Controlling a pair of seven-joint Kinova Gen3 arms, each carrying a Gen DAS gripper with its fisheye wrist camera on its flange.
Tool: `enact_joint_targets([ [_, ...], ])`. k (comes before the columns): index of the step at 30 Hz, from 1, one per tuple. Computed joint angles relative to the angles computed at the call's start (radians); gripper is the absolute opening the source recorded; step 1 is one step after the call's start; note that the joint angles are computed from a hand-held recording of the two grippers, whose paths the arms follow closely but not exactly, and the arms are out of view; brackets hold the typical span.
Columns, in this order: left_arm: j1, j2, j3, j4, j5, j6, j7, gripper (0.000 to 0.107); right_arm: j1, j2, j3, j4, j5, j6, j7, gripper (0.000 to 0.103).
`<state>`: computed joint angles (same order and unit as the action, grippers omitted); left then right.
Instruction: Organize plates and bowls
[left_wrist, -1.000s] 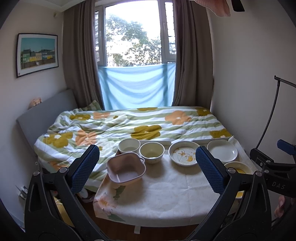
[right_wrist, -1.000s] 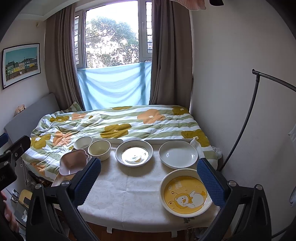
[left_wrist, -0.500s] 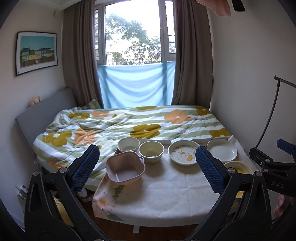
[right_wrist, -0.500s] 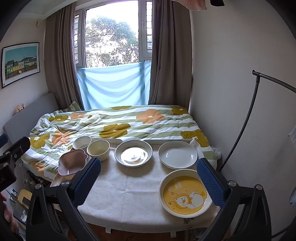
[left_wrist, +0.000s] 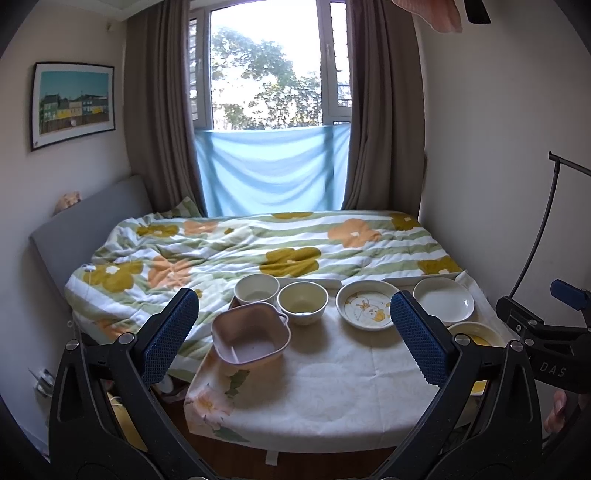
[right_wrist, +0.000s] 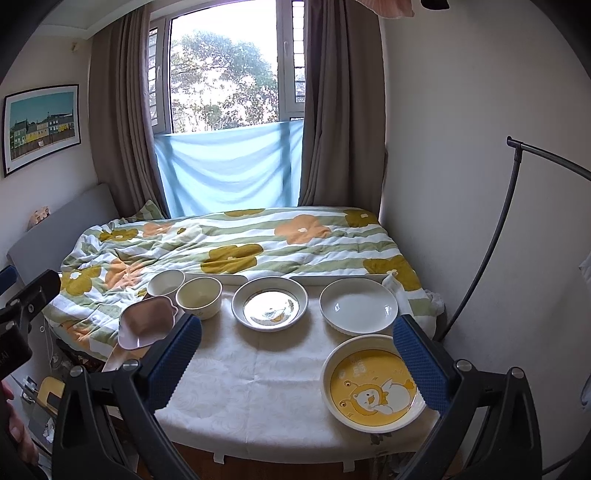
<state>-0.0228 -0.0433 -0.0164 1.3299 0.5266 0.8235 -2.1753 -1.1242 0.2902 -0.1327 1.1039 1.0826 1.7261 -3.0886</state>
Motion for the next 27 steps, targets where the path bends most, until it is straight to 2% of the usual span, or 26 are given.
enact_joint_targets([
  [27,0.004,0.009,0.007,0.014,-0.020,-0.027,0.009,0.103,-0.002,0.006,0.004,0.002,-0.008,-0.008,-0.004,0.103],
])
